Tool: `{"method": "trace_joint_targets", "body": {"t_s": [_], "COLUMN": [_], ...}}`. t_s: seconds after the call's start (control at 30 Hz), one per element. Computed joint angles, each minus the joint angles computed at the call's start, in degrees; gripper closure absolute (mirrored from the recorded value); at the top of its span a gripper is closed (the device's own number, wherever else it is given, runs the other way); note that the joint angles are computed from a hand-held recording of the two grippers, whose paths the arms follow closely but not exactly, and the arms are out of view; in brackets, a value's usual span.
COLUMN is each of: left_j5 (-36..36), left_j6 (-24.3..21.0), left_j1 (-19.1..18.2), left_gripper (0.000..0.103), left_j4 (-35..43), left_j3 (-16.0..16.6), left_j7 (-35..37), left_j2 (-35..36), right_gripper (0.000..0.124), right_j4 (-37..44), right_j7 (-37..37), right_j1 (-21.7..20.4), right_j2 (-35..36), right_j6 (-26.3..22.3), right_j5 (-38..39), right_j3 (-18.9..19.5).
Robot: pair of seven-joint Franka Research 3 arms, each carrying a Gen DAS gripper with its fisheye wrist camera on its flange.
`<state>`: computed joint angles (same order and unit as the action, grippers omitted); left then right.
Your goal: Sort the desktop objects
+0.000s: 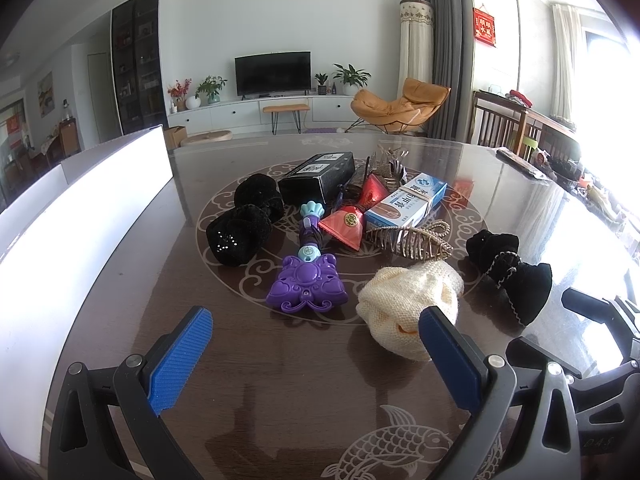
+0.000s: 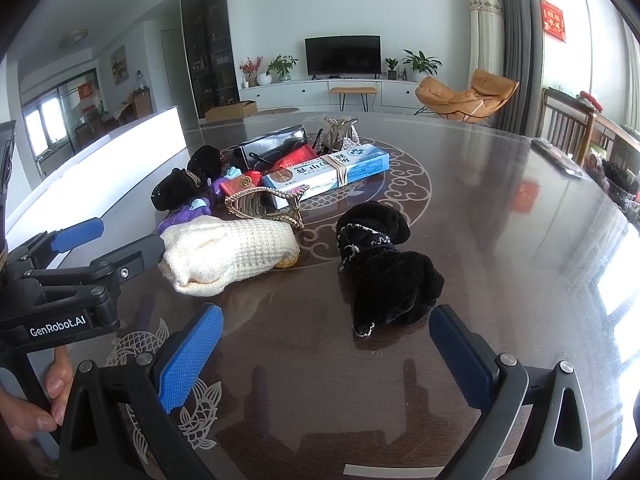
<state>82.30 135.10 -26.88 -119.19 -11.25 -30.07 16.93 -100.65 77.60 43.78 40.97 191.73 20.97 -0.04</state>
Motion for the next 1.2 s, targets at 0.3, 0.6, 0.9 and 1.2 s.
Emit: {"method": "trace_joint_targets", "body": {"t_s": [0.3,0.6,0.9,1.2], "left_j5": [-0.6,0.1,0.5,-1.8], "left_j6": [-1.0,0.8,0.1,-6.0], "left_j1": [-0.2,0.3,-0.1,-2.1], "left_gripper": [0.0,0.0,0.0,0.0], "left_j4": [0.2,-0.2,0.2,2.4], "left_j3": [-0.1,0.1,0.1,-0.2], "left_j7": [0.2,-0.5,0.7,5.0], "left_j2": [0.0,-0.1,0.3,1.8], "right_gripper": [0.021,0.021,0.021,0.021], "right_j4": [0.5,1.8,2.9,2.4], "right_j7": [0.8,3.5,8.0,8.8], "right_j1": [-1.1,1.3,2.1,0.6], "right_j2": [0.0,0.4,0.9,0.7], "right_j6": [-1.9,-5.0,-7.1,-6.4], "right_j5": [-0.8,-1.2,-3.4,-4.9], "right_j3": [1.0,-2.2,-4.1,-2.6]}}
